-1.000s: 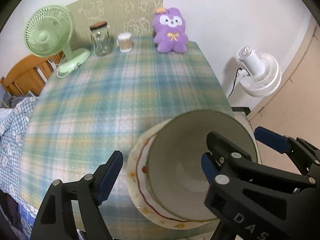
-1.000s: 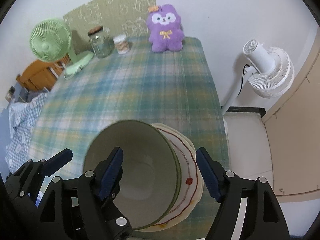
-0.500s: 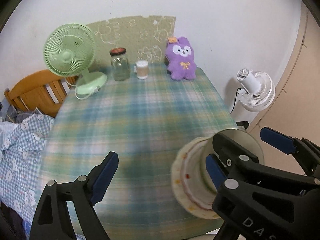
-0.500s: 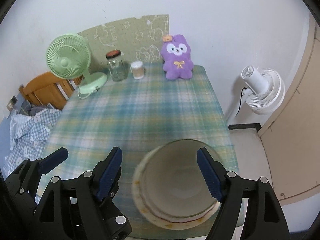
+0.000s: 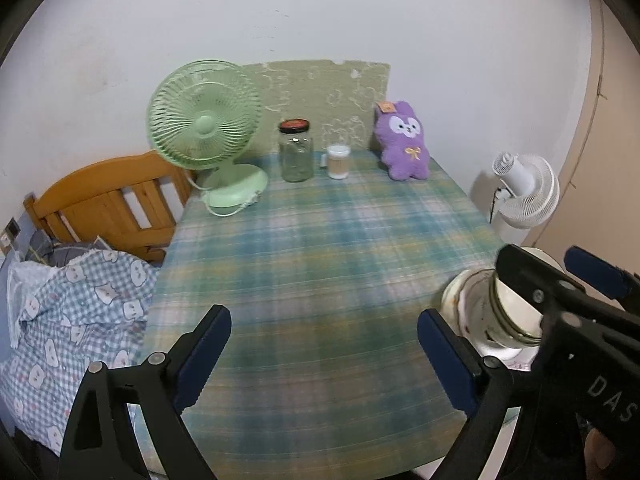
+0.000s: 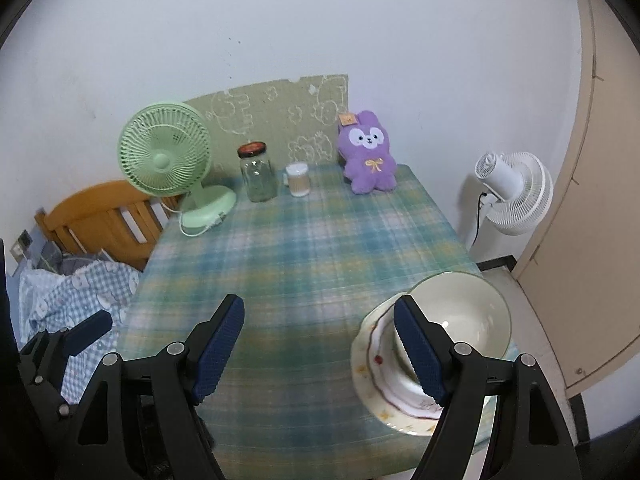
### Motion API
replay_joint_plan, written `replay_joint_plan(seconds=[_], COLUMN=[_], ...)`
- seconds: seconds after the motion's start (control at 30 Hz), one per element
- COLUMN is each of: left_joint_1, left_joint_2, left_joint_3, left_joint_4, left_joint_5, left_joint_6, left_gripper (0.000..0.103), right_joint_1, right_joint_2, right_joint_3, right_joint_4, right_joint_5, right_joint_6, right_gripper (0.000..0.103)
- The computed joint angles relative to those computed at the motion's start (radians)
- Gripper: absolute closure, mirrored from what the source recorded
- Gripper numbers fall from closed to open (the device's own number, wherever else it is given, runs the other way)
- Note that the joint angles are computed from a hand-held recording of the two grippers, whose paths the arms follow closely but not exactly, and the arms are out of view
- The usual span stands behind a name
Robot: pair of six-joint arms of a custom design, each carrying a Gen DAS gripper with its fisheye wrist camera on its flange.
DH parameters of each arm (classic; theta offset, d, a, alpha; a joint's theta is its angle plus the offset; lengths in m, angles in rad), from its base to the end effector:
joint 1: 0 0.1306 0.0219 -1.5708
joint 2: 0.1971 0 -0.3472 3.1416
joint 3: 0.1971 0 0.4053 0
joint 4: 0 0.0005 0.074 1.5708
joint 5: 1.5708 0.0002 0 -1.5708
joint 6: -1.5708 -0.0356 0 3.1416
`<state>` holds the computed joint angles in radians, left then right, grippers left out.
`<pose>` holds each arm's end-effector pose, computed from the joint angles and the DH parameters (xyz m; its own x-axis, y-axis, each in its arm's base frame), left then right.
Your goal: Organize plates and bowls
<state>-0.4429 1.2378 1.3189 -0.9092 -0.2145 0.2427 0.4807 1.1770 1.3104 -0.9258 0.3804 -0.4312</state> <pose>0.4116 -0.1874 0.4272 -0.7154 0.0795 -0.6941 0.1203 0.9927 -0.0103 0.3883 0.1870 0.4486 -0.6564 0.0954 -0.7484 0.0838 0.9951 0.0533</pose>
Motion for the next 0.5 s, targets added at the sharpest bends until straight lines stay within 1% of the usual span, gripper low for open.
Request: replay_joint_plan(seconds=[0.07, 0.27, 0.4, 0.5], left_joint_1=[0.007, 0.013, -0.002, -0.015], left_joint_2=[-0.034, -0.123, -0.163, -0.192], left_joint_3=[-0.042, -0.154, -0.217, -0.277], left_joint_4=[0.027, 0.087, 0.139, 0.2], left_joint_5=[-0.021, -0.071, -0.112, -0.134], left_joint_6=[-0.002, 0.039, 0.03, 0.025], left_gripper=[0.007, 0.006, 0.004, 0.003], right_joint_1=[0.018, 0.033, 0.029, 0.033], right_joint_2=[-0.017, -0.075, -0.125, -0.151], right_joint_3=[-0.031, -0.132, -0.209, -0.263], right_joint_4=[0.023, 0.094, 0.154, 0.195], right_joint_5=[0.024, 0.037, 0.03, 0.049], right_joint_6=[-0.001, 0.016, 0.024, 0.033], right_gripper=[0.014, 0.014, 0.009, 0.009])
